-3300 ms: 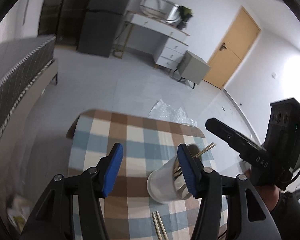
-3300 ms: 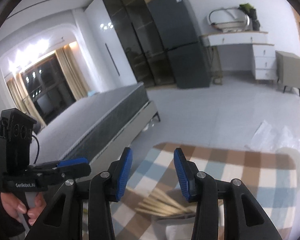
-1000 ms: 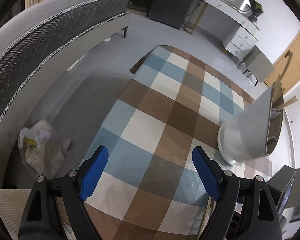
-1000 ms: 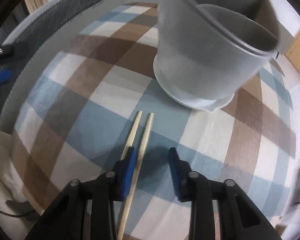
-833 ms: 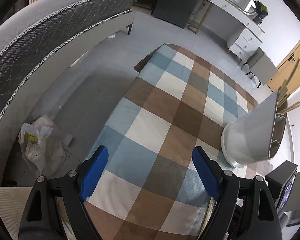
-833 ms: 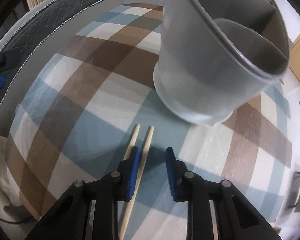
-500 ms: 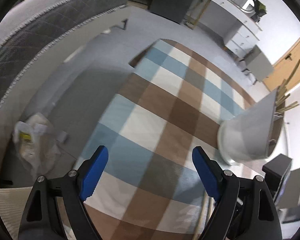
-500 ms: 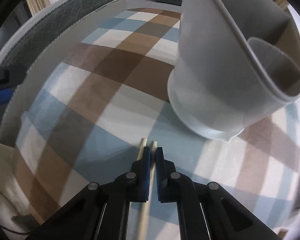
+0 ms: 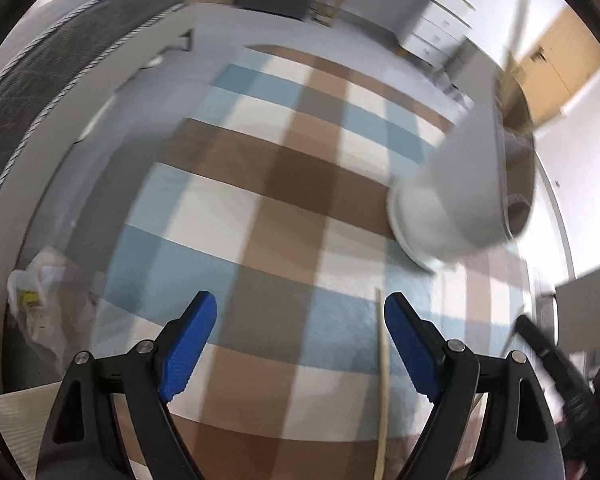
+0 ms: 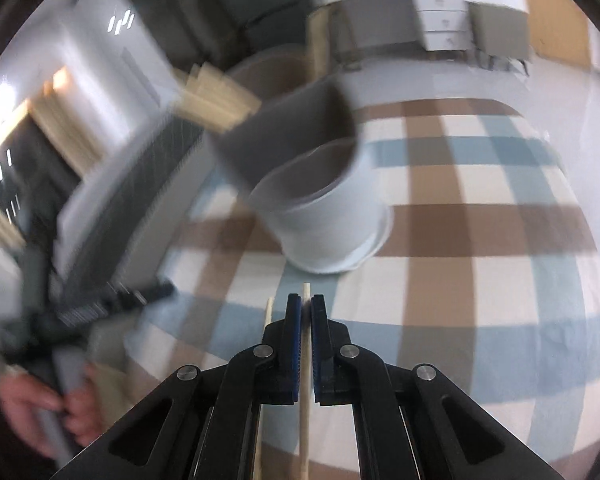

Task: Organize utensils
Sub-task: 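Pinch one chopstick with the right tool while the left tool pinches the other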

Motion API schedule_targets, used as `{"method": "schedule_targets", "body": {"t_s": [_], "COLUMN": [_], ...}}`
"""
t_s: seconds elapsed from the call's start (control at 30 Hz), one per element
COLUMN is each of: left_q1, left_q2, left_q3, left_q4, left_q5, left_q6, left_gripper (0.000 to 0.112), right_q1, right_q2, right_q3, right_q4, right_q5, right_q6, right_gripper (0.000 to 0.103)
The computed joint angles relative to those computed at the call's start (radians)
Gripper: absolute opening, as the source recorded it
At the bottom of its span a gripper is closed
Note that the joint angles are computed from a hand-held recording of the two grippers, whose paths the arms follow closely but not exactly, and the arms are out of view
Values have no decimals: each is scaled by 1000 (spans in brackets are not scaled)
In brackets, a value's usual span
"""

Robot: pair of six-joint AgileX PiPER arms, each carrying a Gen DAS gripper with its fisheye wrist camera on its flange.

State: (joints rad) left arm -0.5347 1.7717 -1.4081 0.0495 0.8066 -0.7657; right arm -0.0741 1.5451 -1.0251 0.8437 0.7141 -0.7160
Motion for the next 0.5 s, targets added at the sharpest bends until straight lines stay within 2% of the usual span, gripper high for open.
{"method": "schedule_targets", "body": {"t_s": [0.13,0.23,0.37,0.5], "left_q1": [-34,-77,-89,-86], "left_q2": [63,120,237,319], "left_q3": [-78,-166,-311,-402], "left_q4": [-14,50,10,-33], "left_q5": [70,144,242,295], "left_q6": [23,-15,25,31], "left_gripper": [82,82,82,82], "right_q1": [-144,-183,-217,-240], "right_q2": [-18,-24,-29,-32], "right_q3": [34,24,35,48], "right_q4": [197,223,249,282], "right_q5": [78,125,148,163], "right_q6": [-125,-136,-171,-196], "right_gripper": [3,3,3,3]}}
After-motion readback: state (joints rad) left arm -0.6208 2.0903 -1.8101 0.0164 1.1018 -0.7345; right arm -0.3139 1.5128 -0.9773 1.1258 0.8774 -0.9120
